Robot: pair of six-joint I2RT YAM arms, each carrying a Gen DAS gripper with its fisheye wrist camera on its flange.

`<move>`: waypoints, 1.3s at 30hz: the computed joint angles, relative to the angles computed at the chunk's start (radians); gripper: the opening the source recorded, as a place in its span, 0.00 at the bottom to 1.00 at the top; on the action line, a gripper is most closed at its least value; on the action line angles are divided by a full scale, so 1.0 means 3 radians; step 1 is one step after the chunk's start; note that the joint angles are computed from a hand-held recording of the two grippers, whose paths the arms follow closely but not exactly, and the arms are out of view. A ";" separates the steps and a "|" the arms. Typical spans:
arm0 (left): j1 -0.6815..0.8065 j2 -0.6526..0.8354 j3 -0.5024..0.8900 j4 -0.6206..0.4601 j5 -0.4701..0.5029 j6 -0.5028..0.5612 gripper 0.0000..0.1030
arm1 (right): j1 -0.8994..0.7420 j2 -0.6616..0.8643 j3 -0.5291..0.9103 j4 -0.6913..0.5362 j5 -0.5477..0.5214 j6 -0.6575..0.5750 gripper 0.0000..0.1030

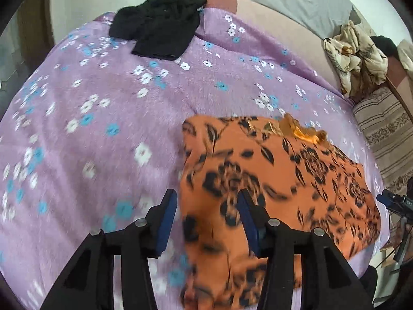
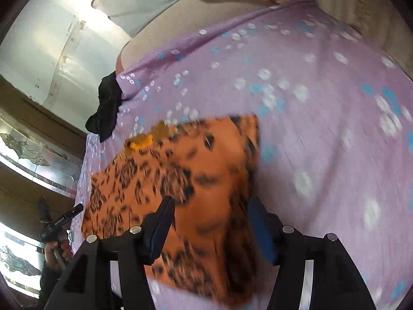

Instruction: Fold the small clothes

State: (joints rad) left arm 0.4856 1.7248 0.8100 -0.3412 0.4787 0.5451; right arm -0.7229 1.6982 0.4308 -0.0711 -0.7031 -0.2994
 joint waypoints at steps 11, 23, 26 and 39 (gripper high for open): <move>-0.0593 0.0697 0.0411 0.0362 -0.0488 -0.0452 0.21 | 0.0764 0.0528 0.0278 0.0804 0.0732 0.0654 0.38; -0.0598 0.0099 0.0081 0.0741 -0.0282 -0.0422 0.02 | 0.1056 -0.0330 0.0016 0.0940 0.1381 0.0681 0.03; -0.0884 0.0672 0.0261 0.0943 -0.0867 -0.0560 0.05 | 0.0947 0.0561 0.0462 0.0845 0.1230 0.0805 0.05; -0.0385 -0.1135 -0.0703 0.0658 -0.0260 -0.0199 0.59 | 0.0723 -0.1410 -0.0468 0.0007 0.0110 0.0842 0.27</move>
State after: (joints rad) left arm 0.3701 1.3845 0.5992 -0.1439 0.4007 0.4853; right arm -0.5059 1.2751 0.2904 -0.0689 -0.6702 -0.0469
